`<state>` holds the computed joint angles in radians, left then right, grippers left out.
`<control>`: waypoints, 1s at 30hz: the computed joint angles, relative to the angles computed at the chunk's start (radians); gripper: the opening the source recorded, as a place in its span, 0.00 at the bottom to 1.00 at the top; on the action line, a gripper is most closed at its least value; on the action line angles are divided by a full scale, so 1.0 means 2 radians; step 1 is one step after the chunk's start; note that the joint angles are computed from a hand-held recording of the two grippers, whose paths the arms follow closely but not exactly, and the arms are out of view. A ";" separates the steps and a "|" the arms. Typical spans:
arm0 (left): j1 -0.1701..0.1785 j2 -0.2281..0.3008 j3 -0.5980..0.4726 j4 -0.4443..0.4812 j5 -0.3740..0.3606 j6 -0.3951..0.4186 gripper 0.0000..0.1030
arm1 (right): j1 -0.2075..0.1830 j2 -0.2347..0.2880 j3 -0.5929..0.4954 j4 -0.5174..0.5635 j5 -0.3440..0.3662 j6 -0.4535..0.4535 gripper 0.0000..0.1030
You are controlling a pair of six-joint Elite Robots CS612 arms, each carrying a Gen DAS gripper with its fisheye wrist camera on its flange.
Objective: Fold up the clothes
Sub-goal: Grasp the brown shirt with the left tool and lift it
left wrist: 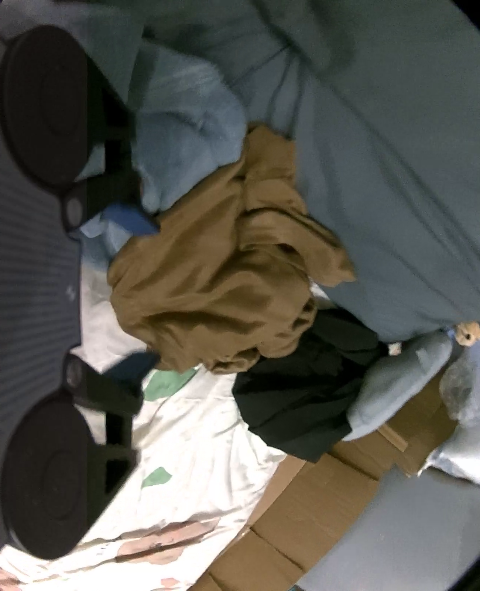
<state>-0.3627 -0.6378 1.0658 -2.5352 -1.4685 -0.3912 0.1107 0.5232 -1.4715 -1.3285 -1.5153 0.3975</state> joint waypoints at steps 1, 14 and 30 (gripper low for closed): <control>0.000 0.004 -0.005 0.007 0.001 -0.005 0.59 | 0.000 0.002 0.000 0.000 0.001 0.004 0.92; 0.007 0.039 -0.035 0.030 0.018 -0.074 0.62 | 0.002 0.015 -0.003 0.007 0.019 0.026 0.92; 0.010 0.034 -0.014 -0.039 0.001 -0.058 0.02 | 0.006 0.025 0.002 -0.006 0.046 0.041 0.89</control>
<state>-0.3425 -0.5706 1.0379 -2.6141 -1.4671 -0.5064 0.1218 0.5734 -1.4676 -1.3405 -1.4242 0.4790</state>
